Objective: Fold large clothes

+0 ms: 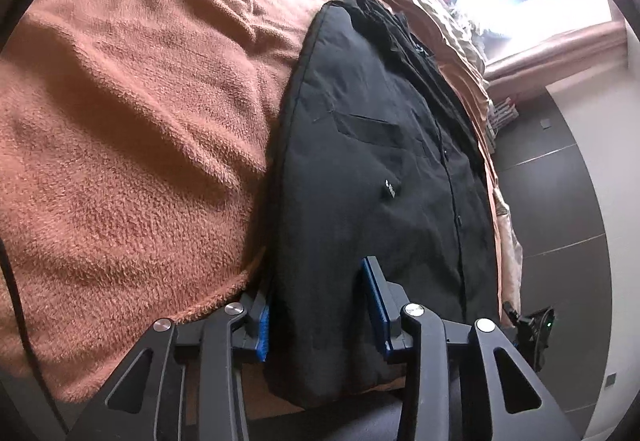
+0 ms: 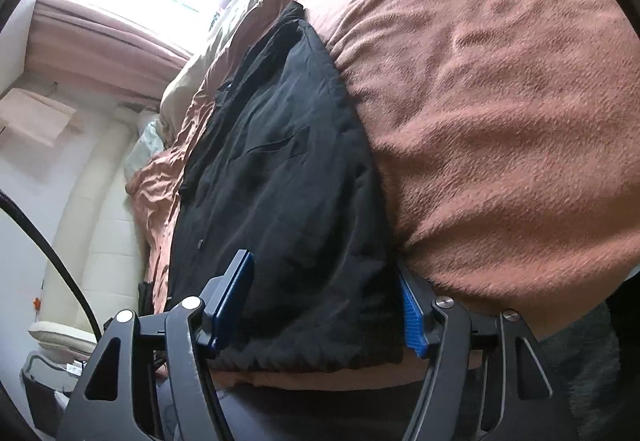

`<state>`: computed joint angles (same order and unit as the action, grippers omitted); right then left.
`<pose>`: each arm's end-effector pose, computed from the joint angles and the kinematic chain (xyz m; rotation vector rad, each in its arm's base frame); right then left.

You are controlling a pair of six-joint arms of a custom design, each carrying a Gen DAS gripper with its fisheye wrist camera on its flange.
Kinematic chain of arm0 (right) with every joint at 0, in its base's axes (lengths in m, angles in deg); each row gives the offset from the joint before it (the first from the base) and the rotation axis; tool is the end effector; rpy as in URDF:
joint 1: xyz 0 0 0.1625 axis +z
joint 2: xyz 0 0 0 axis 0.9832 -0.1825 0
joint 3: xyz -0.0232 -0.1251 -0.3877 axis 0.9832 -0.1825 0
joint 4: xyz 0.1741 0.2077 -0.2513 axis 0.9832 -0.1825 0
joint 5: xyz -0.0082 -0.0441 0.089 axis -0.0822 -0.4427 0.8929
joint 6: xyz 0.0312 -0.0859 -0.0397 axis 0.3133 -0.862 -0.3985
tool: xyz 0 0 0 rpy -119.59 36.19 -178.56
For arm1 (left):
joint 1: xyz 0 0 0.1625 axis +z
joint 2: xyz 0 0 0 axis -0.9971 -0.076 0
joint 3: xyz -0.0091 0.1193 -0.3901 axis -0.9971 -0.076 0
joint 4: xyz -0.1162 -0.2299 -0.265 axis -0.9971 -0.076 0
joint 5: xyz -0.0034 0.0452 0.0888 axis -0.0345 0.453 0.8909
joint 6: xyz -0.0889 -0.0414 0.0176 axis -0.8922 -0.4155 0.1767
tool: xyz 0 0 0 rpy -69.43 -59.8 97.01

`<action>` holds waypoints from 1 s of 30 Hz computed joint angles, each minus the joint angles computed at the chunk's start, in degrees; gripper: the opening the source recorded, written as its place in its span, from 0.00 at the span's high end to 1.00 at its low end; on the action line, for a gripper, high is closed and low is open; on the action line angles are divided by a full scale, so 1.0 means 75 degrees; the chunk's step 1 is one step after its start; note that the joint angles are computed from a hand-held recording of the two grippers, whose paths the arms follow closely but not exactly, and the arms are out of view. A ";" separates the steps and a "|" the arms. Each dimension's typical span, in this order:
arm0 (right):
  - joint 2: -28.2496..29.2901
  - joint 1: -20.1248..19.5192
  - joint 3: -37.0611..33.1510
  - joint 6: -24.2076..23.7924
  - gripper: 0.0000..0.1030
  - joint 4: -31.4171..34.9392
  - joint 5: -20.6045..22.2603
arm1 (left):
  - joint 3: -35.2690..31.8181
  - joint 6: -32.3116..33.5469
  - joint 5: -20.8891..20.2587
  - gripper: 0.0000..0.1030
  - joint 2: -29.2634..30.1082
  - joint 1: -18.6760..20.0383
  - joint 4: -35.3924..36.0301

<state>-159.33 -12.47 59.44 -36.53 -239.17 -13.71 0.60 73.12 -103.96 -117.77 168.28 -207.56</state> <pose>-0.0287 -0.4708 0.3764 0.1989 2.8887 -1.1738 0.0502 -0.7727 0.3342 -0.2158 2.9746 -0.7656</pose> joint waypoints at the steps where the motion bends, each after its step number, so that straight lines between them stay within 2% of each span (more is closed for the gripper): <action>1: -0.0012 -0.0043 0.0052 -0.0013 0.37 -0.0002 0.0132 | 0.0140 0.0017 0.0017 0.63 -0.0065 -0.0014 -0.0102; 2: -0.0030 -0.0108 0.0114 -0.0020 0.42 0.0035 0.0341 | 0.0277 0.0018 0.0021 0.67 -0.0131 -0.0021 -0.0178; 3: 0.0011 -0.0137 0.0102 0.0004 0.56 0.0083 0.0396 | 0.0422 -0.0009 0.0039 0.70 -0.0198 -0.0030 -0.0282; 4: 0.0095 -0.0094 0.0092 0.0075 0.64 0.0026 0.0226 | 0.0618 -0.0066 0.0165 0.78 -0.0283 -0.0052 -0.0490; 5: 0.0182 -0.0003 0.0083 0.0126 0.76 -0.0155 -0.0090 | 0.0733 -0.0120 0.0277 0.83 -0.0335 -0.0068 -0.0619; 6: 0.0246 0.0047 0.0064 0.0174 0.83 -0.0288 -0.0234 | 0.0808 -0.0169 0.0311 0.83 -0.0370 -0.0075 -0.0714; 8: 0.0248 0.0074 0.0116 0.0376 0.87 -0.0622 -0.0234 | 0.1035 -0.0105 0.0486 0.88 -0.0506 -0.0169 -0.0996; 12: -0.0033 0.0424 0.0319 0.0178 0.91 -0.1168 -0.0363 | 0.1599 0.0427 0.0911 0.91 -0.0893 -0.0511 -0.1767; 17: -0.0550 0.0759 0.0501 0.0028 0.93 -0.1308 -0.0262 | 0.2083 0.0476 0.1094 0.91 -0.1402 -0.0778 -0.2266; 24: -0.1895 0.0720 0.1124 -0.0469 0.93 -0.0831 0.0226 | 0.2992 0.0372 0.1408 0.91 -0.2230 -0.1277 -0.2965; 30: -0.3348 0.0407 0.1703 -0.1098 0.93 -0.0137 0.0895 | 0.3886 0.0446 0.1826 0.91 -0.2998 -0.1880 -0.3610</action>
